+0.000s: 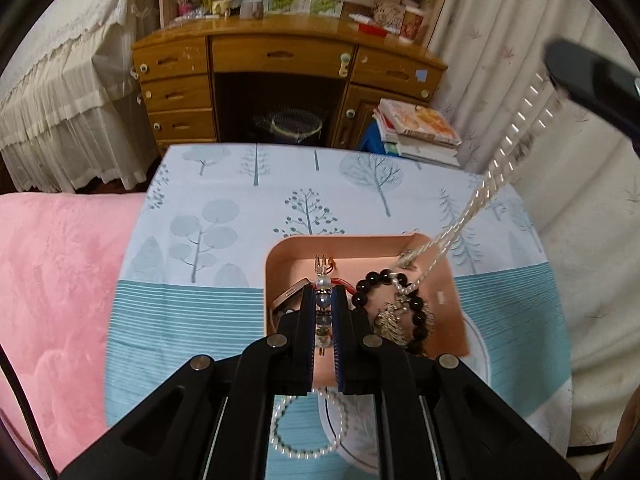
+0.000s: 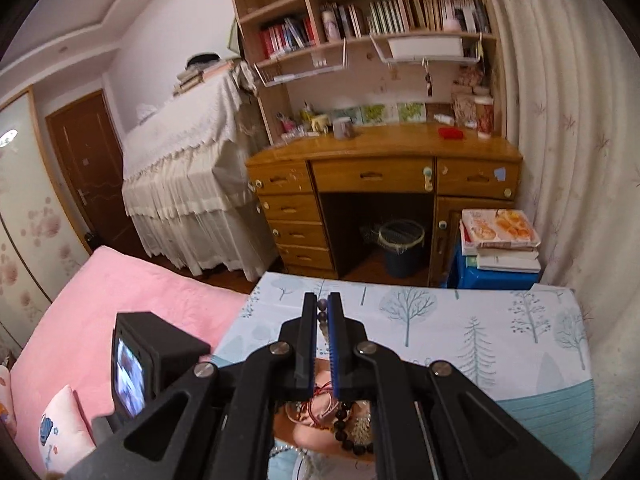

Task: Organize jewelry
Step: 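Carry the safety pin and necklace into the pink box and open both tools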

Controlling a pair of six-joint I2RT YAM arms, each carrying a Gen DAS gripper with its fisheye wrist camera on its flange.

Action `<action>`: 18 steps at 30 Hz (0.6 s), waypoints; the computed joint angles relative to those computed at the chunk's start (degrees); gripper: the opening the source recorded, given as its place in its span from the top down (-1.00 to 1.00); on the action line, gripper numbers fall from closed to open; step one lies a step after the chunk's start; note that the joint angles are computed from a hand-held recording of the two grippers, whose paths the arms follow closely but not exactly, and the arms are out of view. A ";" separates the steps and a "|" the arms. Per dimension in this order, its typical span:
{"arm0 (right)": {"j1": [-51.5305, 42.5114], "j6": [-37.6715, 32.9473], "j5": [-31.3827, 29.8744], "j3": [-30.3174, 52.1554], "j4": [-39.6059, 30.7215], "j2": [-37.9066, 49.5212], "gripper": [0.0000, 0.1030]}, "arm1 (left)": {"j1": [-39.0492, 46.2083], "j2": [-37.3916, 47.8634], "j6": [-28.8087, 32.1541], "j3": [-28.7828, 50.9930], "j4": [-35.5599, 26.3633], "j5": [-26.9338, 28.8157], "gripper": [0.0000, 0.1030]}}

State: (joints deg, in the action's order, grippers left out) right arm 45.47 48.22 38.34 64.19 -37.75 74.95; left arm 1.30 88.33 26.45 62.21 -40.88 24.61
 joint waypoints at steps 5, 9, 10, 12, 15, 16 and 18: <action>-3.28 -2.70 -2.70 -0.85 3.98 4.09 0.91 | -2.45 2.91 -1.57 -2.57 4.18 -0.39 0.90; -5.50 -3.03 -5.46 -3.22 6.86 5.16 0.91 | -3.19 5.98 -2.50 -2.74 6.52 -0.82 0.90; -5.91 -3.00 -5.95 -3.94 7.44 5.31 0.91 | -3.20 6.13 -2.49 -2.97 6.77 -0.80 0.90; -6.73 -2.99 -6.97 -4.86 8.23 5.62 0.91 | -2.79 7.02 -2.26 -3.00 7.07 -0.08 0.89; -8.15 -1.99 -10.29 -6.92 9.37 4.84 0.90 | -2.25 7.31 -1.77 -3.51 8.06 0.13 0.62; -8.46 -1.45 -11.15 -7.22 9.27 4.86 0.89 | -1.76 7.24 -1.70 -3.70 8.08 0.72 0.29; -9.01 -0.52 -13.00 -8.95 10.09 4.05 0.89 | -0.79 6.26 -2.07 -4.41 8.84 1.35 -0.24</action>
